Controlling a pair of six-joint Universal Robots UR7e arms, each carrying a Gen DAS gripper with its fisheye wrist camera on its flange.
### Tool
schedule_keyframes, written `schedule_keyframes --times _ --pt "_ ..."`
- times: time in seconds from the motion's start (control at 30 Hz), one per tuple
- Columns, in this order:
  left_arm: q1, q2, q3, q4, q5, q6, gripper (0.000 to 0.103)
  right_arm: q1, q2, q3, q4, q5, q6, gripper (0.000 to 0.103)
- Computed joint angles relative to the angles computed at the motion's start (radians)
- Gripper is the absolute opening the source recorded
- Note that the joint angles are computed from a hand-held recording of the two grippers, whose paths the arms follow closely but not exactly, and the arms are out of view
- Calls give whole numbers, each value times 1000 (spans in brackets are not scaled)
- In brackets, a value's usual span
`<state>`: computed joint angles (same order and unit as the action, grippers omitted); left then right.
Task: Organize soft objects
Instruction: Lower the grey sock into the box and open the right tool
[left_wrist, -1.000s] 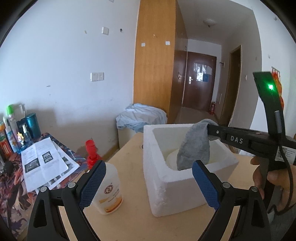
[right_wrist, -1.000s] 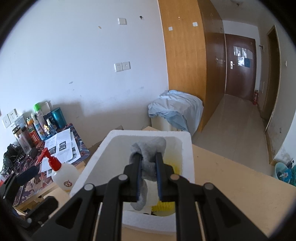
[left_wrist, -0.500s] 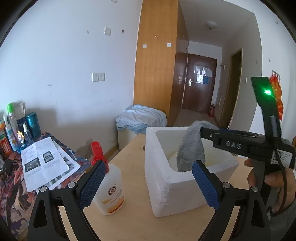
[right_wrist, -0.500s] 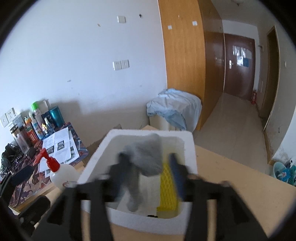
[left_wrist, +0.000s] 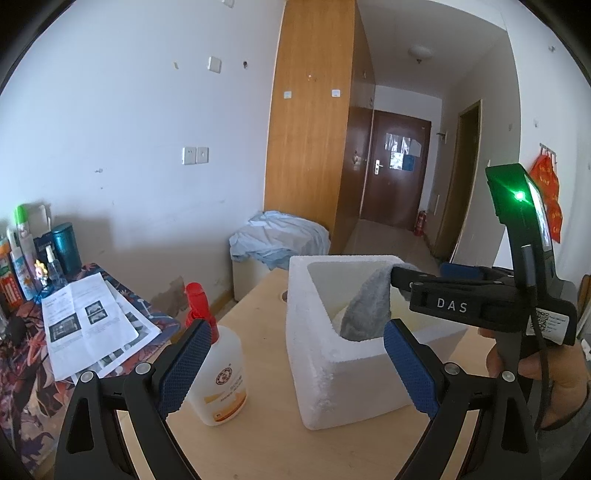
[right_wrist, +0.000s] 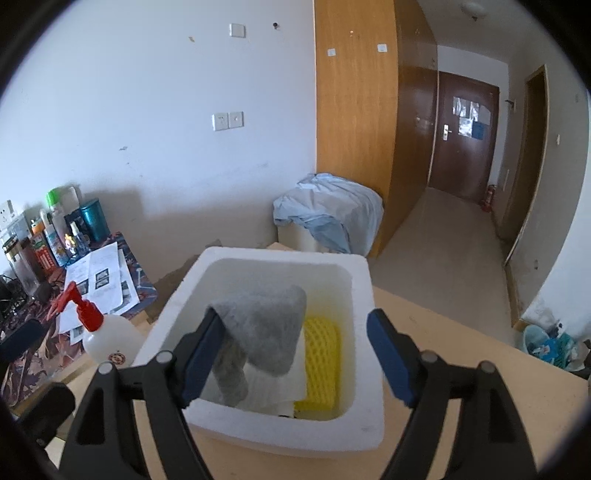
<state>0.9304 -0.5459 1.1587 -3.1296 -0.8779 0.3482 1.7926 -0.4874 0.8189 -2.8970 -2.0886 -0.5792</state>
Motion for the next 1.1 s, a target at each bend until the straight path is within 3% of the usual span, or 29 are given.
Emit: schedule_keyframes --times 0.13,0.2,0.27,0.33,0.4,0.47,0.5,0.77,0.83,0.97,1.1 --pt "-1 1 -1 3 -1 2 94 9 12 -6 -38 -60 -36 82" --pt "-2 1 1 -1 0 6 94 19 38 -40 -49 -140 -74 82" --pt "-2 1 -1 2 -6 1 94 19 41 -37 -97 -152 -103 82" --pt "-3 1 0 -8 -8 4 94 26 67 -77 -106 -218 -132 82" --pt "-1 0 -2 1 -14 -2 94 24 45 -48 -85 -206 -123 82" --pt "-1 0 -2 1 -11 0 94 29 97 -104 -162 -278 -215 82" --pt "0 -1 0 3 -13 -5 94 36 93 -96 -168 -275 -226 82" --pt "3 0 -5 -4 -14 -3 94 -6 -58 57 45 -64 37 82" --pt "4 -2 -1 -8 -12 -4 94 -8 -60 55 52 -61 45 83" --pt "2 -3 5 -13 -7 -5 94 -25 -98 86 99 36 121 83" --pt "2 -5 10 -17 -9 -1 94 -19 -102 104 88 51 108 83"
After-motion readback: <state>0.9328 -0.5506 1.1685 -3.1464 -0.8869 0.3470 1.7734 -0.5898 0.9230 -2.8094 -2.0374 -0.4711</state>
